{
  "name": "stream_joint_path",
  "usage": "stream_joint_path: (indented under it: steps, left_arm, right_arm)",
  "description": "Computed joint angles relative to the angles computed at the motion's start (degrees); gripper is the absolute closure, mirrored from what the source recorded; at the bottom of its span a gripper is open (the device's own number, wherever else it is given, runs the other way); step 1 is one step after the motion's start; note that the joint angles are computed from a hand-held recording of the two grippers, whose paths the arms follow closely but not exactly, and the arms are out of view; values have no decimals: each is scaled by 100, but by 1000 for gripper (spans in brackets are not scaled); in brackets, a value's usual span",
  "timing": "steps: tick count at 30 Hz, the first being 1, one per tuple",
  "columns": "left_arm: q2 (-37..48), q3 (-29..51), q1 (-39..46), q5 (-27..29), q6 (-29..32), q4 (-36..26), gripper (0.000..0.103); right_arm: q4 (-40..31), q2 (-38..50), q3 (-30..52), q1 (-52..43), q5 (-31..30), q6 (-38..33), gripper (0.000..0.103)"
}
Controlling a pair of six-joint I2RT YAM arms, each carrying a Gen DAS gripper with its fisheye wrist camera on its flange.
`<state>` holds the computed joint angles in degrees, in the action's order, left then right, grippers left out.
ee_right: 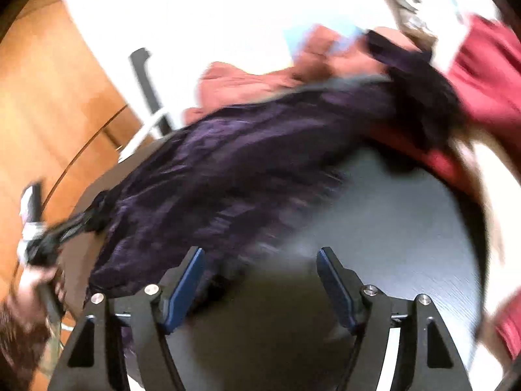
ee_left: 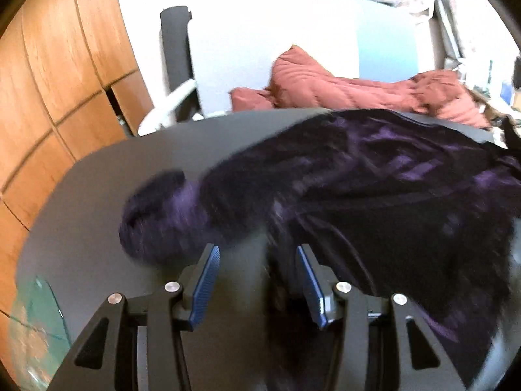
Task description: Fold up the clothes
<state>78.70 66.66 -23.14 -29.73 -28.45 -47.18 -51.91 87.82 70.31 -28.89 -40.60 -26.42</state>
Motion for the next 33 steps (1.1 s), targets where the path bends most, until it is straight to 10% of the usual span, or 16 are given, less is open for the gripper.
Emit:
stream_joint_path:
  steps: [8,17,20,33]
  left_arm:
    - [-222,-632,-1182,-287,-1373,-592,52]
    - [-297,-726,-874,-75,-1224,-648,48]
    - [-225,-674,-814,-45,-1217,-641,48]
    - [240,-249,-1006,-484,-1461,-1162,48]
  right_arm:
    - [843,520,359,397,462,193,38]
    - [1090,1617,1350,1189,970,288,40]
    - [714,1784,1618,1185,723,101,94]
    - [-1943,631,1663,-537,-451,-1943,94]
